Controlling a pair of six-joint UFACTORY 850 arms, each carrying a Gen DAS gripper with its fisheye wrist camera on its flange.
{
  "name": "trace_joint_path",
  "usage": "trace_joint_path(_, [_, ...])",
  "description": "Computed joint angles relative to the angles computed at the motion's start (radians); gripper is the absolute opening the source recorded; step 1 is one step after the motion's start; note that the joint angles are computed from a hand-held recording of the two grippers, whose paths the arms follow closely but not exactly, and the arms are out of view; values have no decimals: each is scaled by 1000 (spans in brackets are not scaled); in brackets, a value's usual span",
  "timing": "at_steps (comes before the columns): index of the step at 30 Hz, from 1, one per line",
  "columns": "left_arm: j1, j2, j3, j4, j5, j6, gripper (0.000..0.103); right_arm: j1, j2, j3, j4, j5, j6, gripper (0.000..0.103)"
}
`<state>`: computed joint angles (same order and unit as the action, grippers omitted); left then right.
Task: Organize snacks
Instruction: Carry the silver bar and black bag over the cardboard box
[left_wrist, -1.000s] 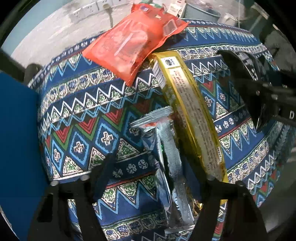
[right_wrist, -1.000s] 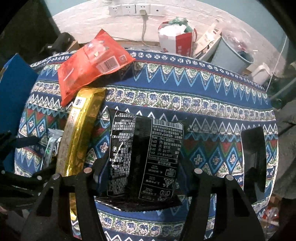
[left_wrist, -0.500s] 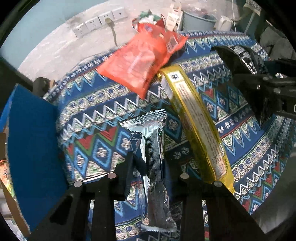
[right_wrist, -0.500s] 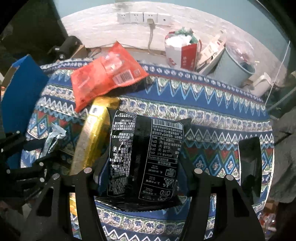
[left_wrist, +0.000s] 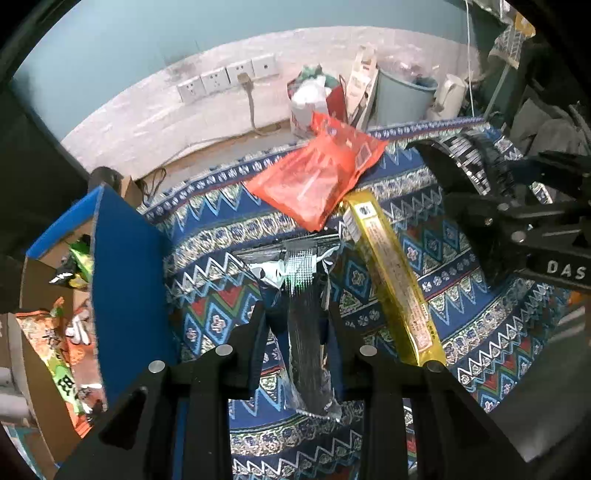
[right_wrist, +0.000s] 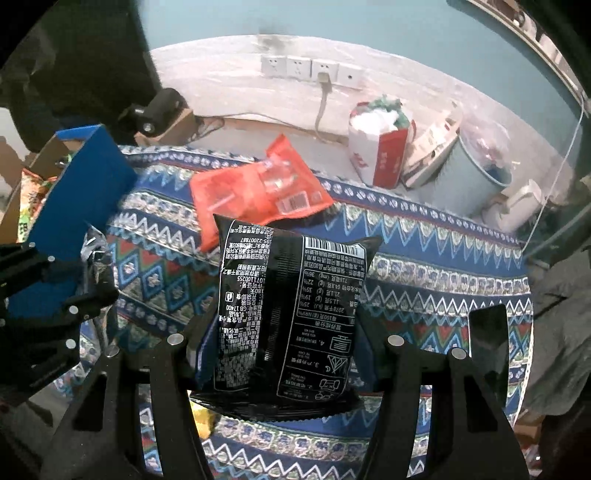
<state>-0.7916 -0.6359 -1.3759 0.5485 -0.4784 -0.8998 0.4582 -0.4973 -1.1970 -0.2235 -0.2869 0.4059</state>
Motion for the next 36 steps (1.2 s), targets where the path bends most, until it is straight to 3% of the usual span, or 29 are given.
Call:
trace_joint_path(10, [0, 115, 89, 174, 36, -175, 30, 32, 43, 5, -51, 33, 47, 60])
trace_joint_path(22, [-5, 253, 190, 400, 16, -409, 30, 76, 60, -28, -113, 43, 106, 60])
trace_joint_path(36, [18, 411, 336, 582, -43, -624, 30, 140, 40, -116, -4, 49, -6, 60])
